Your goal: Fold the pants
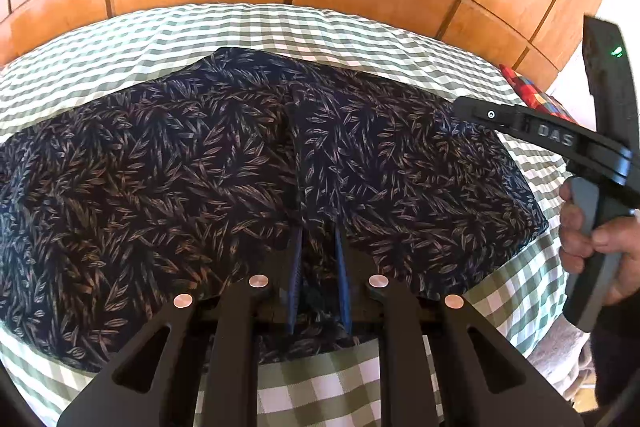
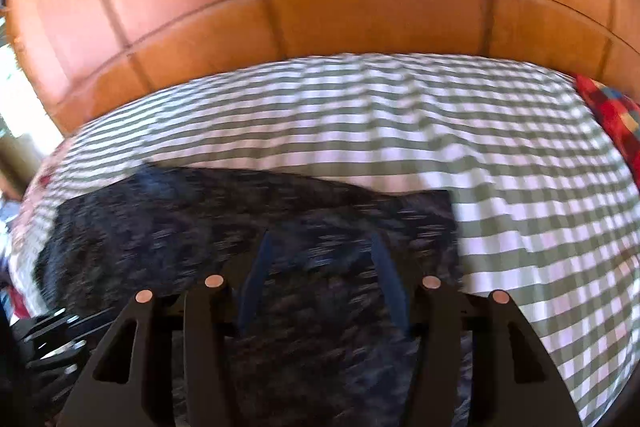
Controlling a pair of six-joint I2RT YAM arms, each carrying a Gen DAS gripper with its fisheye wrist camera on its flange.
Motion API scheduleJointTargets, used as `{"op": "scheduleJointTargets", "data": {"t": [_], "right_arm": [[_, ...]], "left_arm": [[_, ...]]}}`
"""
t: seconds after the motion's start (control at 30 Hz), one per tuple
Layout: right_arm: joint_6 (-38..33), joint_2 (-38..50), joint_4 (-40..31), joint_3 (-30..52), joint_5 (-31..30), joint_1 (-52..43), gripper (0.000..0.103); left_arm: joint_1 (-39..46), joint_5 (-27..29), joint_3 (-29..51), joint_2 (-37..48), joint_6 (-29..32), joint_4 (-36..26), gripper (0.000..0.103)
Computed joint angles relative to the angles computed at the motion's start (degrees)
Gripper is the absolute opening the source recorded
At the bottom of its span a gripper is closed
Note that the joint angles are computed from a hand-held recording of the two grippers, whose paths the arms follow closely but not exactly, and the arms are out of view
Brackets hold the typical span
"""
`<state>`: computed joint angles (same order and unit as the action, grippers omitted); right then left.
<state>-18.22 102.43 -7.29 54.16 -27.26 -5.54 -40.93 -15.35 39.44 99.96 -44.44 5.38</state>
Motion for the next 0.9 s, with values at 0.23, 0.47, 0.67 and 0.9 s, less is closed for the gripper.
{"op": "scheduleJointTargets", "data": {"t": [0.23, 0.47, 0.67, 0.9], "right_arm": [[-9.0, -1.1, -9.7, 3.7, -4.2, 5.4, 0.063], [-12.4, 4.6, -13.7, 10.1, 1.9, 14.3, 0.069], [-8.7, 12.8, -7.7, 11.6, 10.3, 19.2, 0.04], [-4.8, 12.6, -4.5, 9.1, 3.9, 15.9, 0.041]], "left_arm": [[0.1, 0.1, -2.5, -1.8, 0.0, 1.0, 0.013], [-0.1, 0.0, -2.8, -1.8, 0.0, 1.0, 0.013], [-0.4, 0.1, -5.7, -0.7, -1.1, 6.3, 0.013], [-0.5, 0.4, -13.1, -8.1, -2.7, 10.7, 0.013]]}}
